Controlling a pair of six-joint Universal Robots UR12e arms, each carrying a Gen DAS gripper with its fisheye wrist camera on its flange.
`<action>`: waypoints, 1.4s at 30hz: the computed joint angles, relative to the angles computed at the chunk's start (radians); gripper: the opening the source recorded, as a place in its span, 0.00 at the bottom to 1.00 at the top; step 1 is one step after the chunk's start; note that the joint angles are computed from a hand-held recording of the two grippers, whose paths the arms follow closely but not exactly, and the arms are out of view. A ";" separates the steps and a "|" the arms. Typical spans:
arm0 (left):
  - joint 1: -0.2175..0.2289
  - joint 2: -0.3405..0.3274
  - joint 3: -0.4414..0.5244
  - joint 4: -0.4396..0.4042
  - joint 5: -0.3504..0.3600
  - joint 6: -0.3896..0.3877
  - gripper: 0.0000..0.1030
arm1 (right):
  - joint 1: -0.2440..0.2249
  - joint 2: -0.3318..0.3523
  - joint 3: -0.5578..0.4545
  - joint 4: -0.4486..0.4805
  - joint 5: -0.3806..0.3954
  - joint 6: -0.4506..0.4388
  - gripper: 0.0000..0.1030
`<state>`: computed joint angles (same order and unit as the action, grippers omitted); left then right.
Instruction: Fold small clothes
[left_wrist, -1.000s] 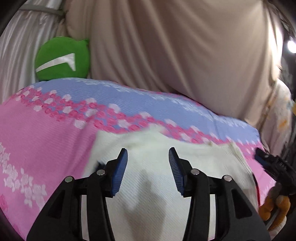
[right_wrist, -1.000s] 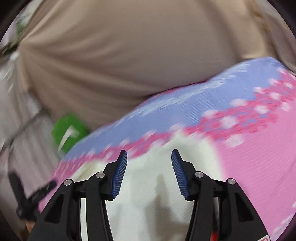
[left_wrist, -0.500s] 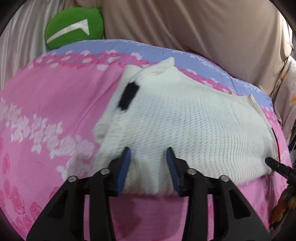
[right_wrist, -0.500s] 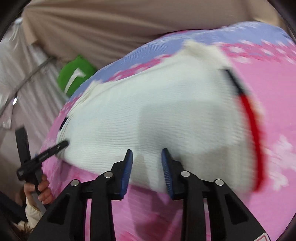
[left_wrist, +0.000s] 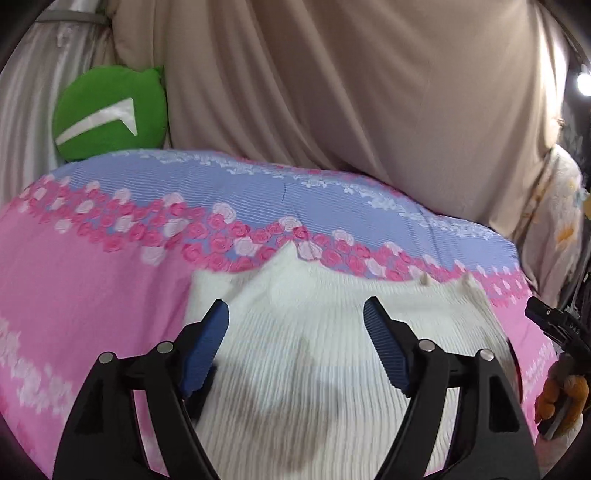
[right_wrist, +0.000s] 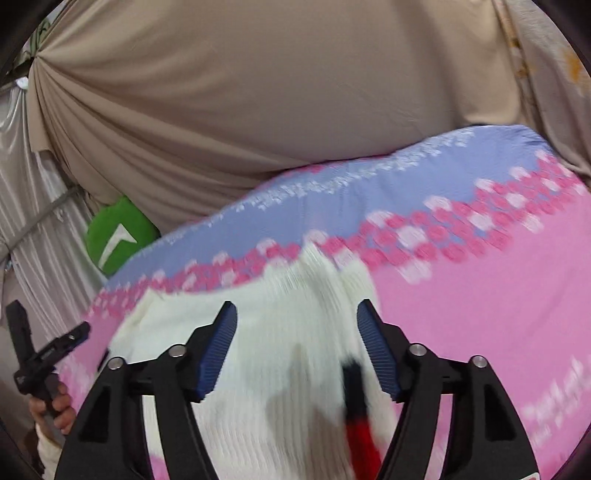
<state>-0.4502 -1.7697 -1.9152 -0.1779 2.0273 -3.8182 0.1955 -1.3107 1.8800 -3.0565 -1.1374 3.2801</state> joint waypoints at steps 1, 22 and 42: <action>0.024 -0.014 0.017 -0.020 -0.048 -0.004 0.71 | 0.009 0.026 -0.035 0.024 -0.010 0.004 0.66; 0.065 -0.087 0.042 -0.128 0.004 -0.076 0.10 | 0.013 0.122 -0.129 0.164 -0.117 0.033 0.07; 0.011 -0.125 0.141 -0.391 0.200 -0.080 0.30 | 0.192 0.041 -0.020 0.101 0.073 -0.218 0.20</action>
<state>-0.4390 -1.8949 -1.7739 -0.5692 2.2275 -3.8981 0.3872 -1.2698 1.8603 -2.9552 -1.0648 3.0619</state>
